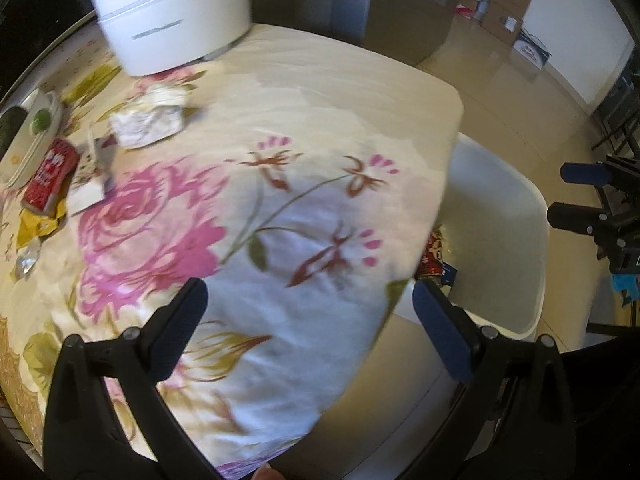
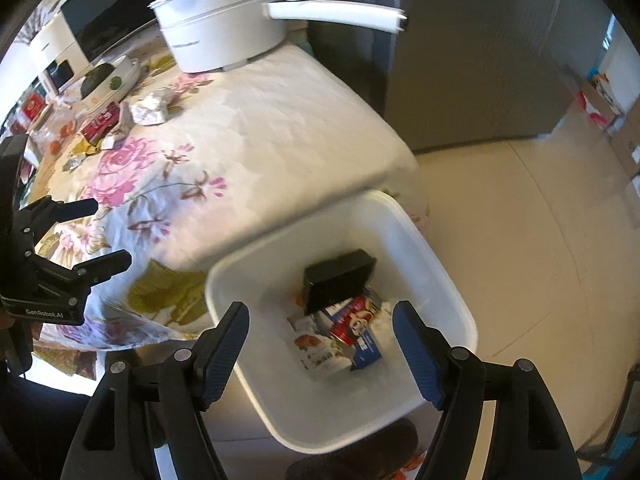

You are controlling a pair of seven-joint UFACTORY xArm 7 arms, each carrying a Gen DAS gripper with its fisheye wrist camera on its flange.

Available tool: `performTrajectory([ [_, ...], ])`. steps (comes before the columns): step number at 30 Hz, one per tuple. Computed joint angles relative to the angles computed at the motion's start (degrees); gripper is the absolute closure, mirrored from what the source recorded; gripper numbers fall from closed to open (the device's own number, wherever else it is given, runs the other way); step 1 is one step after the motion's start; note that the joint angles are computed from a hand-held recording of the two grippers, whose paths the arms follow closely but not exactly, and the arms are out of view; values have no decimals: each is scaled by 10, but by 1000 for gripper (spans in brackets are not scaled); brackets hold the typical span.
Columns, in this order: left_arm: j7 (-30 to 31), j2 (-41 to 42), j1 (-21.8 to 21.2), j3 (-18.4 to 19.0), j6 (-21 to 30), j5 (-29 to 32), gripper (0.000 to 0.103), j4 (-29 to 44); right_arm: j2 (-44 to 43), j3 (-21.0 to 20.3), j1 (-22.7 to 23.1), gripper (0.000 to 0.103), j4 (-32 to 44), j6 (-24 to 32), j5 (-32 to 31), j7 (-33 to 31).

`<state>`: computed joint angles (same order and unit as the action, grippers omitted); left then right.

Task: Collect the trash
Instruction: 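Move both grippers back over the table toward the remaining trash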

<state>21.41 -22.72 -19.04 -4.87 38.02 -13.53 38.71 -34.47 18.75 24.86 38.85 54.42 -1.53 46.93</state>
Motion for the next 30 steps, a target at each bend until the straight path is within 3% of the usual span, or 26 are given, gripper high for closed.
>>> performTrajectory([
  [16,17,-27,69,54,-1,-5,1,-9,161,30,1,23,134,-40,-88,45],
  [22,-14,-19,115,57,-59,21,1,-16,220,26,14,22,181,-51,-131,71],
  [25,-27,-12,135,61,-114,37,1,-20,251,20,25,22,204,-58,-147,81],
  [28,-12,21,138,76,-155,41,1,0,292,11,33,22,235,-77,-173,88],
  [30,16,47,126,102,-163,9,1,23,315,2,38,22,253,-94,-192,103],
])
